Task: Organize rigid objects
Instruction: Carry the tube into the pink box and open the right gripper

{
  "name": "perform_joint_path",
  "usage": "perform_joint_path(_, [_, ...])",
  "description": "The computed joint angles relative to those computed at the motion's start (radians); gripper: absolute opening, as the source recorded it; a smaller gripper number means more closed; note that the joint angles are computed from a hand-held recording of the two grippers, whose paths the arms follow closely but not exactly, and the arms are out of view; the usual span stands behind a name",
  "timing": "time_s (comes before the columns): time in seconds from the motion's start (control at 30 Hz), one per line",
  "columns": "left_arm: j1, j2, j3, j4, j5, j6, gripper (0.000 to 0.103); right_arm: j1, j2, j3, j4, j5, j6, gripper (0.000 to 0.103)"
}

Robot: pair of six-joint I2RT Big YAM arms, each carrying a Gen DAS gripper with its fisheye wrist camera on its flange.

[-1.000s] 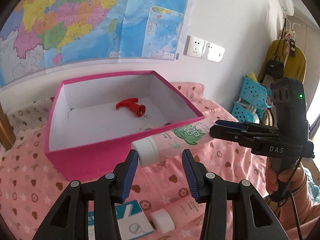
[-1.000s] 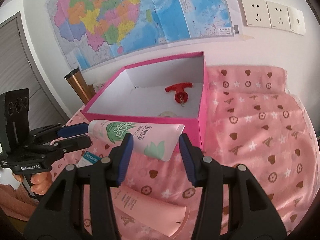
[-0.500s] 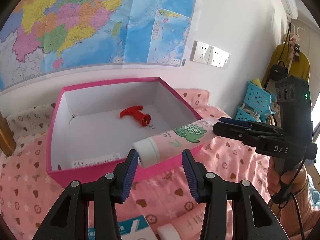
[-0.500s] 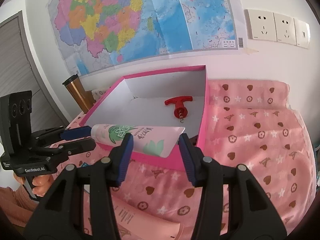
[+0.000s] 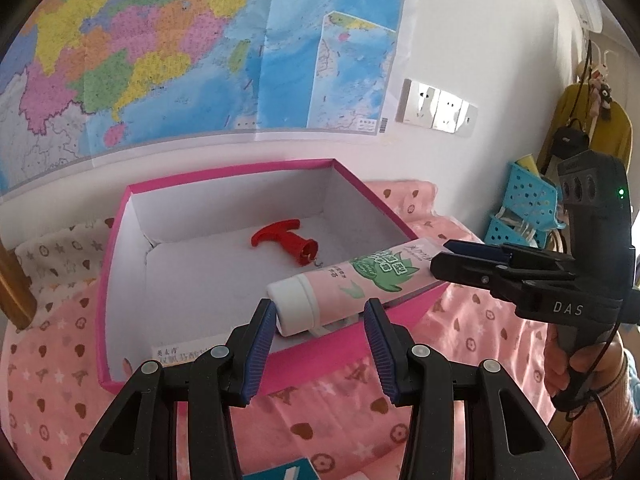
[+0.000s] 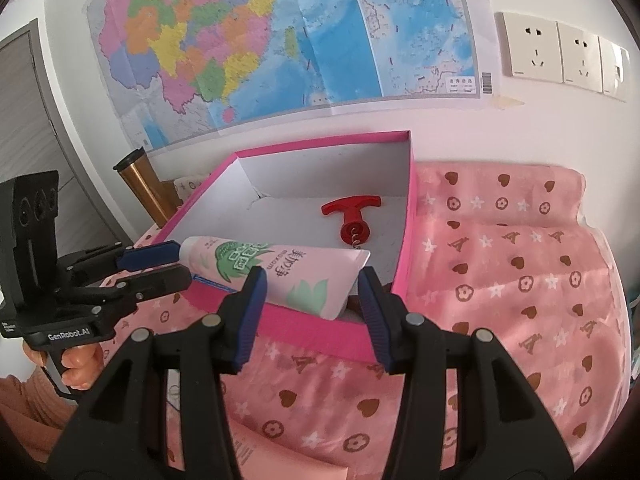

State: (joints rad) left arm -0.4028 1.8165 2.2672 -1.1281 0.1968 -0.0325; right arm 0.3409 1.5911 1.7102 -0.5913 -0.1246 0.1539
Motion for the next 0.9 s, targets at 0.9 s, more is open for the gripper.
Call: perform_joint_path(0.9, [0.011, 0.128, 0.173, -0.109, 0.001, -0.015, 0.045, -0.006, 0.088, 0.101, -0.076, 0.035, -0.025, 0.050])
